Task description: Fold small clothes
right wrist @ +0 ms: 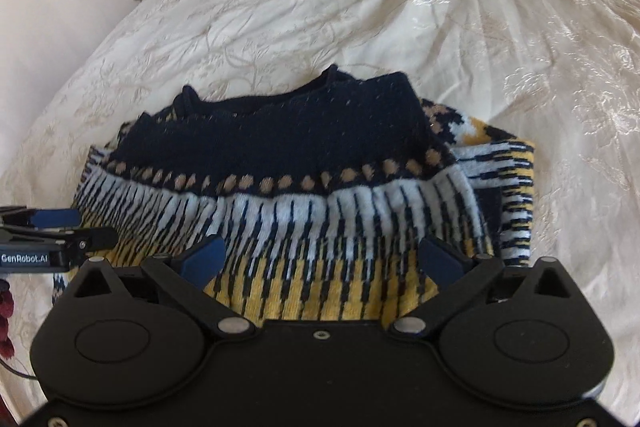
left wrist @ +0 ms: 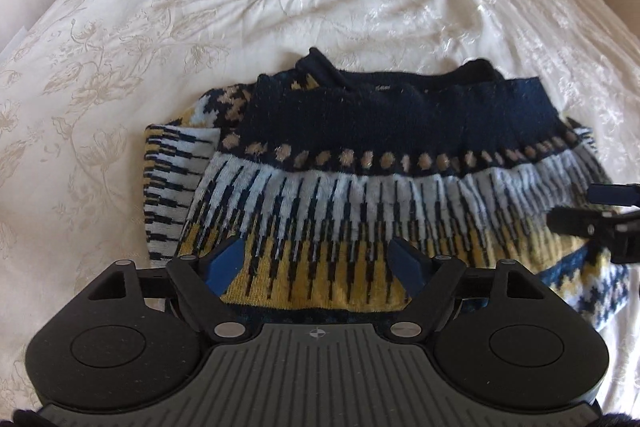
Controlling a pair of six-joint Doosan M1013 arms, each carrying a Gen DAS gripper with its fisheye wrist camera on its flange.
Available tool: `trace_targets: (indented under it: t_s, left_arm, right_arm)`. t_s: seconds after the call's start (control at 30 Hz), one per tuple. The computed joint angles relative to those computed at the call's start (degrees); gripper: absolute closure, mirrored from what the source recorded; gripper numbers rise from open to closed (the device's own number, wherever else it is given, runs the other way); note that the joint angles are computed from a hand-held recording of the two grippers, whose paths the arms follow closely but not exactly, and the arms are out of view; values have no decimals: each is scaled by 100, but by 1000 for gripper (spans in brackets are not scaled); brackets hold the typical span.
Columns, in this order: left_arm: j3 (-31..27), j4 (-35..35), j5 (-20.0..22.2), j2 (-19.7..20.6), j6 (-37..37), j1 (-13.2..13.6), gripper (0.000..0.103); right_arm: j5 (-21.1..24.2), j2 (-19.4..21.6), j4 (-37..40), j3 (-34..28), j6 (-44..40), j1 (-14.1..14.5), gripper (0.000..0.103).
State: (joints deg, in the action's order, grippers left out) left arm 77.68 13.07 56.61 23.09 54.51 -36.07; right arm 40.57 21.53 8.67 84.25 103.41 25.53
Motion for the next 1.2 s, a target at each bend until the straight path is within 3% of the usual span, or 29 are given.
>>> trace_targets:
  t_s: [0.23, 0.43, 0.77, 1.03, 1.2]
  left_arm:
    - [-394, -124, 450, 373, 160, 150, 24]
    - [-697, -87, 650, 614, 290, 193, 12]
    - [-757, -291, 654, 709, 434, 289, 1]
    - [-806, -257, 598, 720, 573, 344, 0]
    - [-999, -298, 692, 839, 666, 479, 0]
  right_arm:
    - [536, 314, -322, -367, -418, 88, 0]
    - [639, 524, -453, -627, -554, 52, 0]
    - [594, 707, -556, -843, -464, -16, 0]
    - [614, 832, -401, -1027, -252, -142, 0]
    - [691, 876, -700, -1116, 54, -163, 0]
